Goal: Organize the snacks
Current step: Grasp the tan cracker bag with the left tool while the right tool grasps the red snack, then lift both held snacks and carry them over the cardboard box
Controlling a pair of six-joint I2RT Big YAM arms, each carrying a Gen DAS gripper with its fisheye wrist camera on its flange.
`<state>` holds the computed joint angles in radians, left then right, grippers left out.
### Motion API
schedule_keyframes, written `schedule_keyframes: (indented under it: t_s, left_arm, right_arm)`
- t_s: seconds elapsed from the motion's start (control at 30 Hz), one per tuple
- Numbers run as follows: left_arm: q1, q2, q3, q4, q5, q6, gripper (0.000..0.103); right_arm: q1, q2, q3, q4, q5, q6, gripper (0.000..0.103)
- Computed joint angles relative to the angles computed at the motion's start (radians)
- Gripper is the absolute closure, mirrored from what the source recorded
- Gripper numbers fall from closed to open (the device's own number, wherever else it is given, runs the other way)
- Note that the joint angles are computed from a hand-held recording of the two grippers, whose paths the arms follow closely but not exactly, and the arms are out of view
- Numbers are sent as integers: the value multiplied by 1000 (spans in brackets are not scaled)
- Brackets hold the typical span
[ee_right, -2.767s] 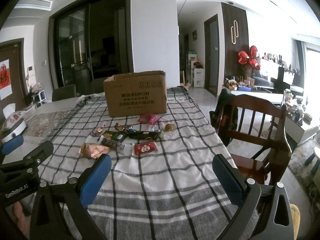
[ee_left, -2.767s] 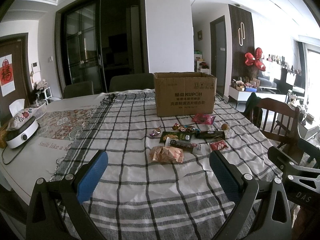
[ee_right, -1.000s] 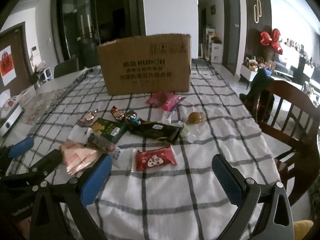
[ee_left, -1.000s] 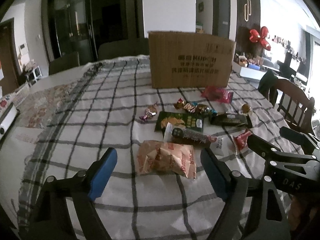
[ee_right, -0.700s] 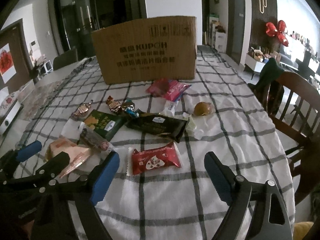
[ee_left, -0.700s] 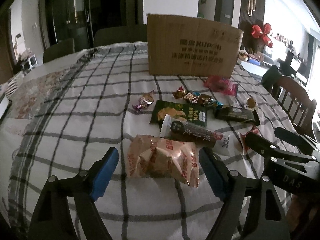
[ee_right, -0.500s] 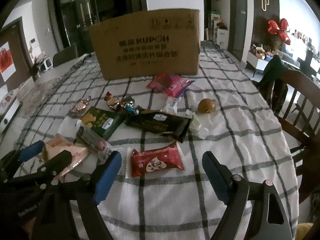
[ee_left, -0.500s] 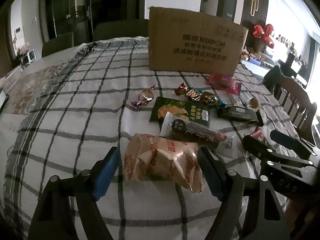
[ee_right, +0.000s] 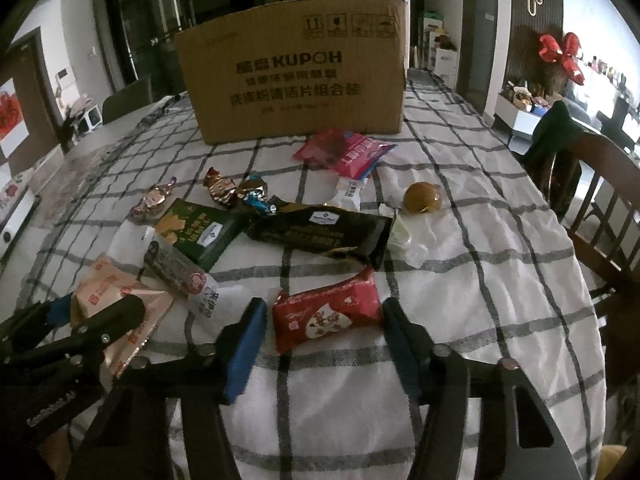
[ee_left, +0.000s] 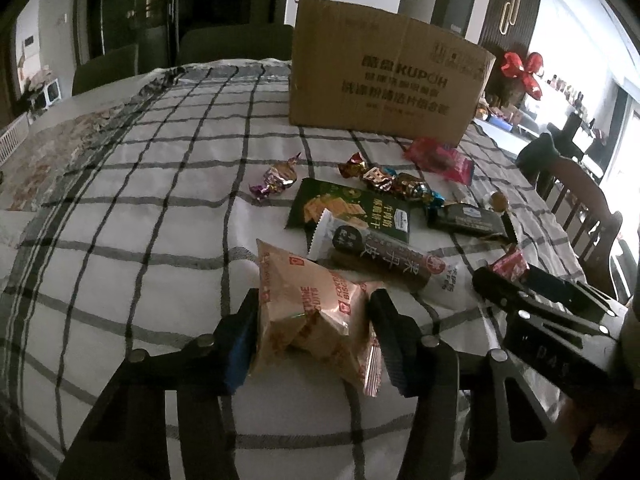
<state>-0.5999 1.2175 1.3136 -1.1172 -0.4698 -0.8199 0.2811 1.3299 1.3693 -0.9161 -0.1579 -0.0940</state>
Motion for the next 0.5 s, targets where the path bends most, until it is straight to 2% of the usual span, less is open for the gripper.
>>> schedule_keyframes:
  t_s: [0.07,0.5]
  left_arm:
    - [-7,-1,2,-10,-15,-2,52]
    - [-69,-23,36,-48,-110,0,53]
  right_arm:
    - [-5,-3,-3,4,1,7,51]
    - [-19,-83,-55,43,-9,1,51]
